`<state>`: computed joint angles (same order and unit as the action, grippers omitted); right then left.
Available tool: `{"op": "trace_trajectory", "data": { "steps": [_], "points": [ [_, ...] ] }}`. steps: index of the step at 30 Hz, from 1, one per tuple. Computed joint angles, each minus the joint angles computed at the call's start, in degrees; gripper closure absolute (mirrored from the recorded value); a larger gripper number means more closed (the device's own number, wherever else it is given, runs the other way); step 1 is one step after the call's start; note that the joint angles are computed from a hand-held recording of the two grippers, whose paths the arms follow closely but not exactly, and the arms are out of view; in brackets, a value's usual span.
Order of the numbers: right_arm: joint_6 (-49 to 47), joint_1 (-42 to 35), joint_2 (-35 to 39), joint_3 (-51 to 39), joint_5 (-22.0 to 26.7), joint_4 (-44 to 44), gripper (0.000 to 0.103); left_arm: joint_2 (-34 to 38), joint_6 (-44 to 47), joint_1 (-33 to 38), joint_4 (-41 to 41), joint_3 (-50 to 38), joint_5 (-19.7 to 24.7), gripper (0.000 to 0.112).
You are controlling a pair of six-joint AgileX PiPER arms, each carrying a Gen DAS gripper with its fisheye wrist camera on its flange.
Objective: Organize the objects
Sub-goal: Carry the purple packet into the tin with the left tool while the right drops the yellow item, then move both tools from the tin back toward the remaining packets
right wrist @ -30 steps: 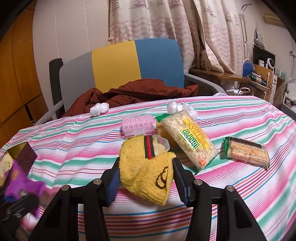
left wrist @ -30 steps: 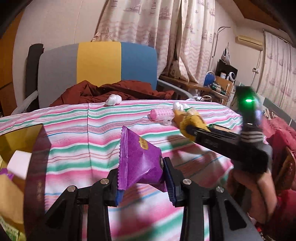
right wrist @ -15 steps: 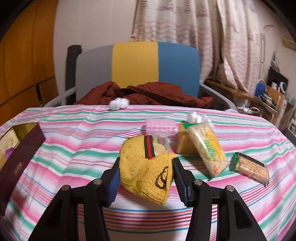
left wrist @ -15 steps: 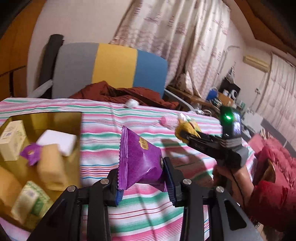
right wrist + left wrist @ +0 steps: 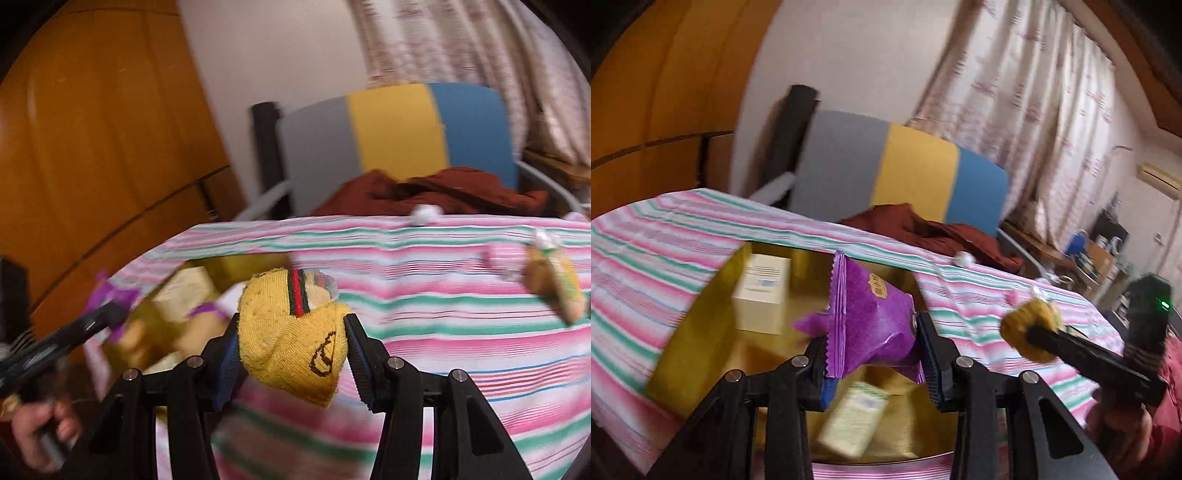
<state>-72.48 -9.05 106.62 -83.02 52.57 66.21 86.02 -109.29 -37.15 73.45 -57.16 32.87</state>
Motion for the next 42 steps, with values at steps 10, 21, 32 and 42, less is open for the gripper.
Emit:
{"op": "trace_trajectory", "data": {
  "steps": [10, 21, 32, 42],
  "points": [
    [9.79, 11.72, -3.0, 1.56, 2.38, -12.56, 0.05, -6.49, 6.05, 12.88, -7.57, 9.09, -6.62, 0.075],
    [24.52, 21.2, 2.61, -4.17, -4.97, -27.83, 0.048, -5.17, 21.65, 21.37, -24.53, 9.88, -12.28, 0.074],
    [20.57, 16.3, -0.72, -2.12, -9.46, -15.09, 0.021, -9.08, 6.9, 16.13, -10.73, 9.69, -1.66, 0.061],
    [18.15, 12.28, -3.26, 1.48, -7.52, -8.85, 0.02, -8.34, 6.68, 13.83, -11.95, 8.16, -0.96, 0.061]
  ]
}}
